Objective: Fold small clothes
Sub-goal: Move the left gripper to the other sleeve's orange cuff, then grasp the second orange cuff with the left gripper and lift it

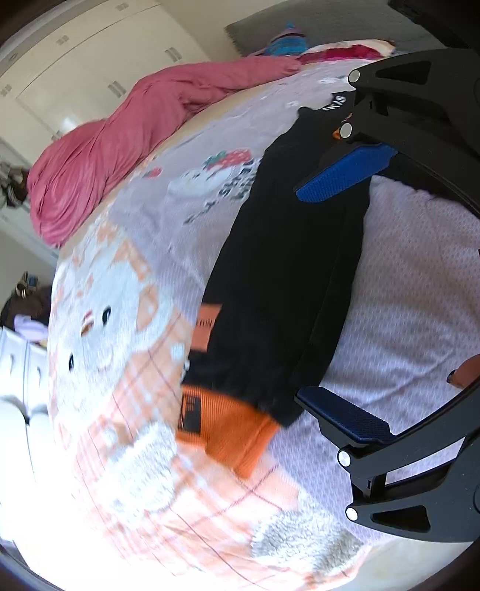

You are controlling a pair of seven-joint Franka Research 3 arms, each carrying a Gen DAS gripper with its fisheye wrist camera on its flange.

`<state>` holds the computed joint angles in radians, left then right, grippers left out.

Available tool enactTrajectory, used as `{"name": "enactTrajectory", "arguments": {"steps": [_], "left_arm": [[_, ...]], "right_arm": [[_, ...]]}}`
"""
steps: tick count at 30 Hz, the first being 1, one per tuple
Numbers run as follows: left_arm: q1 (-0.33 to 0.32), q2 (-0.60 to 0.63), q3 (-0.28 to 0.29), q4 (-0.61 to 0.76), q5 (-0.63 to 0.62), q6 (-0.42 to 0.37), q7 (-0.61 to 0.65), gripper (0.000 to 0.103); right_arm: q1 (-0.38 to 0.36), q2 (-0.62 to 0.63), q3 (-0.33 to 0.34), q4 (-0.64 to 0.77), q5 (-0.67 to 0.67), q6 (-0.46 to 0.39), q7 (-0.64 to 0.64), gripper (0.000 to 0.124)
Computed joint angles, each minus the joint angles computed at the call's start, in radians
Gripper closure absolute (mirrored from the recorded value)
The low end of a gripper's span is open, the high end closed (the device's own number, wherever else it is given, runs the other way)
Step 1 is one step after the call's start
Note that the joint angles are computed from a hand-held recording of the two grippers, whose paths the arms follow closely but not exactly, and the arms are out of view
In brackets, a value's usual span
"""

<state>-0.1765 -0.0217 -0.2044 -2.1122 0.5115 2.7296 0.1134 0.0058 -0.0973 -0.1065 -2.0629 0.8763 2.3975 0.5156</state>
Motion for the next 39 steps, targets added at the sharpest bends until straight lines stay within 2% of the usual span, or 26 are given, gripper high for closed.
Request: {"name": "enactTrajectory", "arguments": {"steps": [2, 5, 7, 12, 15, 18, 20, 21, 22, 23, 25, 27, 33, 35, 37, 39], "left_arm": [[0.005, -0.010, 0.003, -0.012, 0.010, 0.001, -0.018, 0.009], [0.010, -0.011, 0.002, -0.001, 0.046, -0.054, -0.044, 0.009], [0.013, -0.010, 0.005, -0.005, 0.027, -0.072, -0.049, 0.009], [0.023, -0.001, 0.014, -0.029, -0.028, -0.036, -0.050, 0.009], [0.027, 0.011, 0.015, -0.022, 0.016, -0.038, -0.102, 0.009], [0.035, 0.018, 0.023, -0.025, 0.119, 0.011, -0.235, 0.009], [0.039, 0.028, 0.028, -0.015, 0.189, 0.043, -0.307, 0.025], [0.035, 0.040, 0.025, 0.011, 0.196, 0.004, -0.295, 0.031], [0.029, 0.051, 0.023, 0.033, 0.203, -0.037, -0.286, 0.048], [0.023, 0.059, 0.024, 0.049, 0.219, -0.059, -0.294, 0.070], [0.016, 0.066, 0.029, 0.059, 0.253, -0.060, -0.327, 0.092], [0.010, 0.058, 0.036, 0.055, 0.324, -0.035, -0.386, 0.093], [0.011, 0.014, 0.028, 0.054, 0.647, 0.073, -0.621, 0.095], [0.005, 0.011, 0.012, 0.069, 0.711, 0.068, -0.658, 0.095], [-0.014, 0.014, -0.011, 0.102, 0.776, 0.021, -0.653, 0.095], [-0.025, 0.017, -0.016, 0.121, 0.826, 0.032, -0.661, 0.095]], "right_arm": [[0.006, 0.001, 0.010, -0.005, -0.023, 0.005, 0.015, 0.025], [0.015, 0.008, 0.020, -0.008, -0.060, -0.001, 0.041, 0.025], [0.022, 0.008, 0.025, -0.016, -0.074, -0.008, 0.047, 0.025], [0.039, 0.001, 0.035, -0.039, -0.097, 0.000, 0.042, 0.025], [0.046, -0.008, 0.038, -0.052, -0.120, 0.020, 0.040, 0.025], [0.048, -0.015, 0.033, -0.058, -0.130, 0.031, 0.040, 0.025], [0.046, -0.017, 0.029, -0.058, -0.143, 0.030, 0.053, 0.025], [0.042, -0.018, 0.026, -0.055, -0.153, 0.025, 0.062, 0.025], [0.040, -0.016, 0.024, -0.052, -0.158, 0.022, 0.067, 0.025], [0.037, -0.016, 0.020, -0.049, -0.160, 0.020, 0.069, 0.025], [0.028, -0.018, 0.014, -0.047, -0.164, 0.020, 0.074, 0.025], [0.018, -0.020, 0.005, -0.046, -0.163, 0.022, 0.075, 0.025], [-0.021, -0.014, -0.022, -0.030, -0.161, -0.008, 0.096, 0.025], [-0.038, -0.011, -0.032, -0.025, -0.149, -0.019, 0.100, 0.025], [-0.054, -0.010, -0.040, -0.026, -0.139, -0.012, 0.102, 0.025], [-0.066, -0.007, -0.044, -0.027, -0.128, -0.005, 0.107, 0.025]]}}
